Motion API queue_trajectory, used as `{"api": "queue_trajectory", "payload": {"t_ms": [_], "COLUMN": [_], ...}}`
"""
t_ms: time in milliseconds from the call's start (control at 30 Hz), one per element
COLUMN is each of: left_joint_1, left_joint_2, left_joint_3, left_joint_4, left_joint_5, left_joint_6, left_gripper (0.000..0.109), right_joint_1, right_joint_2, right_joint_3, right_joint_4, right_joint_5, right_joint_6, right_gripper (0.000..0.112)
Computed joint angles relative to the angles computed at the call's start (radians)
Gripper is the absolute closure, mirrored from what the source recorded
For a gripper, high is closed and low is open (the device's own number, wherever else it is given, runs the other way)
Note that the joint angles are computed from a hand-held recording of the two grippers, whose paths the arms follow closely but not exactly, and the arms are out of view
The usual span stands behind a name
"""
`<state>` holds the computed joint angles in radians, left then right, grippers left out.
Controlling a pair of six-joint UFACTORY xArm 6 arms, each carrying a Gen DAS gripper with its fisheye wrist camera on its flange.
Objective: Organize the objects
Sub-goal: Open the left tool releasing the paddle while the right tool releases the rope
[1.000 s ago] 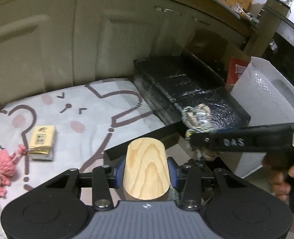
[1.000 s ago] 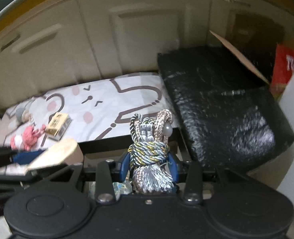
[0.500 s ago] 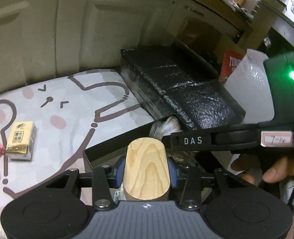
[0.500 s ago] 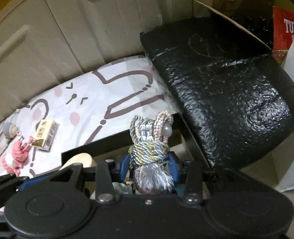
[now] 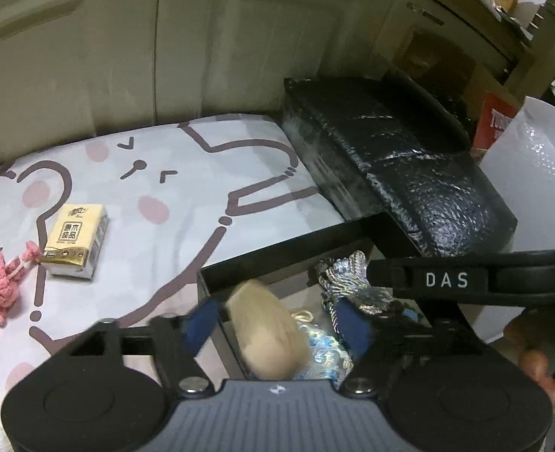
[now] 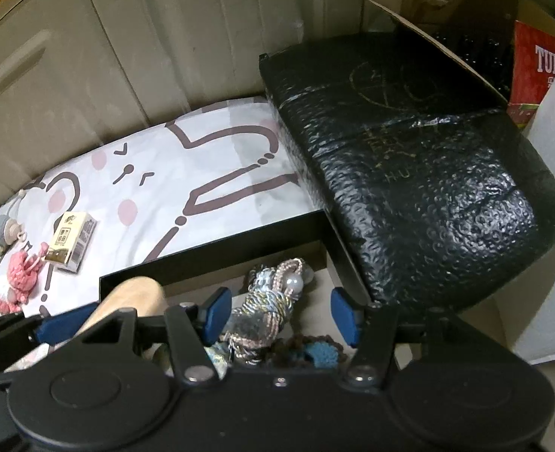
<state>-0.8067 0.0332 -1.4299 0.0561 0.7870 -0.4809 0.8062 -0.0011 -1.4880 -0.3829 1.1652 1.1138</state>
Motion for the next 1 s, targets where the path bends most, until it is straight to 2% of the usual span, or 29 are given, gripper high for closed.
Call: {"api": "queue_trajectory", "payload": {"t_ms": [500, 867, 1000], "left_joint_1": [-0.001, 0.002, -0.001], "left_joint_2": [-0.018, -0.058, -0.074], "left_joint_3": [-0.011, 0.001, 0.004], "left_joint_4": [0.000, 0.004, 0.009], "left_joint_5": [0.066, 0.084, 0.103], "left_joint_6": [-0.002, -0.037, -0.045], "left_gripper": [0.037, 0.036, 0.033], "right_joint_1": [0.020, 0.048, 0.062], "right_joint_2": [-0.022, -0.079, -0.102], "right_joint_3": [-0.008, 0.014, 0.023], "right_joint_4": [-0.006, -0.049, -0.068], "right_joint_5": [0.028, 0.035, 0.038], "right_joint_6": [-0.013, 0.008, 0.016], "right_gripper": [0.049, 0.049, 0.047]}}
